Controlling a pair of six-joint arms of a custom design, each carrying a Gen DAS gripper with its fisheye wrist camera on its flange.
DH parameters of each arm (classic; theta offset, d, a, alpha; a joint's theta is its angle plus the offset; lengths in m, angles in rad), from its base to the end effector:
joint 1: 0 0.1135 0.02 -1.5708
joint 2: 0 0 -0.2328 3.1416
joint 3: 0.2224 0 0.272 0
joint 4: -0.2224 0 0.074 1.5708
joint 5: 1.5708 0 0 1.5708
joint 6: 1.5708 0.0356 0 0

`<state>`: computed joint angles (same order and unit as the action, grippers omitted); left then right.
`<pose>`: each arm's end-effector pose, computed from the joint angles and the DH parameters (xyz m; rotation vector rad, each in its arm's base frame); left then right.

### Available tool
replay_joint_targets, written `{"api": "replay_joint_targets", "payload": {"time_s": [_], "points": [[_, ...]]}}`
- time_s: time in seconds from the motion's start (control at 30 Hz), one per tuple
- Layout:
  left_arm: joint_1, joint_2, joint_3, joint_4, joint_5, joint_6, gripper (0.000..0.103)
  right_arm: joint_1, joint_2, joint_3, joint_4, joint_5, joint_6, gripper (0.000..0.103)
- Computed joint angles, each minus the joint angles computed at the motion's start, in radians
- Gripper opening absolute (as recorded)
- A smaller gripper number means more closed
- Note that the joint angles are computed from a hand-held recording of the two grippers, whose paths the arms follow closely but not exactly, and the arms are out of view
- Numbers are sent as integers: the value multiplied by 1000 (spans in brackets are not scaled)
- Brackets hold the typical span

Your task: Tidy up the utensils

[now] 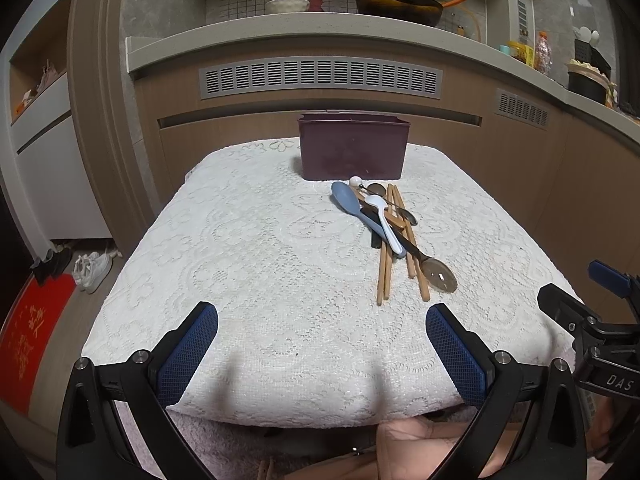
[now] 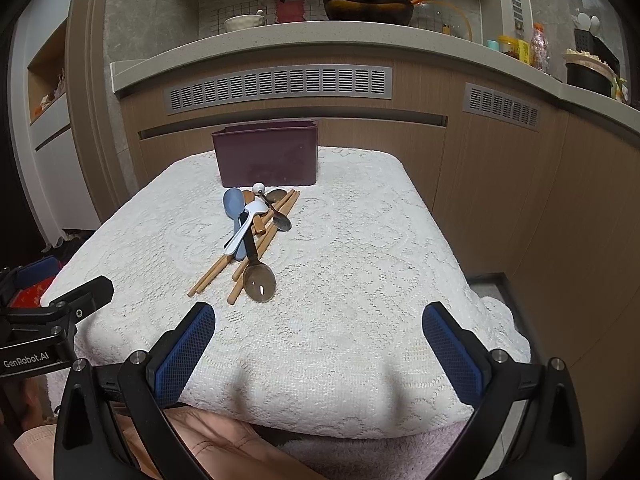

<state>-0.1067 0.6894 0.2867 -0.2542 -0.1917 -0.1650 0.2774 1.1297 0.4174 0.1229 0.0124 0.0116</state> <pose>0.1938 -0.0139 0.1463 -0.1690 2.2079 0.0634 0.2422 0.0685 0.1351 -0.2796 2.1460 0.1532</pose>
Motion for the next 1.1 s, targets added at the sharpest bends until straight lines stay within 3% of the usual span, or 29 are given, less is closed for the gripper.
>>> {"api": "replay_joint_targets", "payload": {"time_s": [1.1], "points": [[0, 38, 0, 31, -1, -1, 103, 3, 16, 3, 14, 3, -1, 103]]}}
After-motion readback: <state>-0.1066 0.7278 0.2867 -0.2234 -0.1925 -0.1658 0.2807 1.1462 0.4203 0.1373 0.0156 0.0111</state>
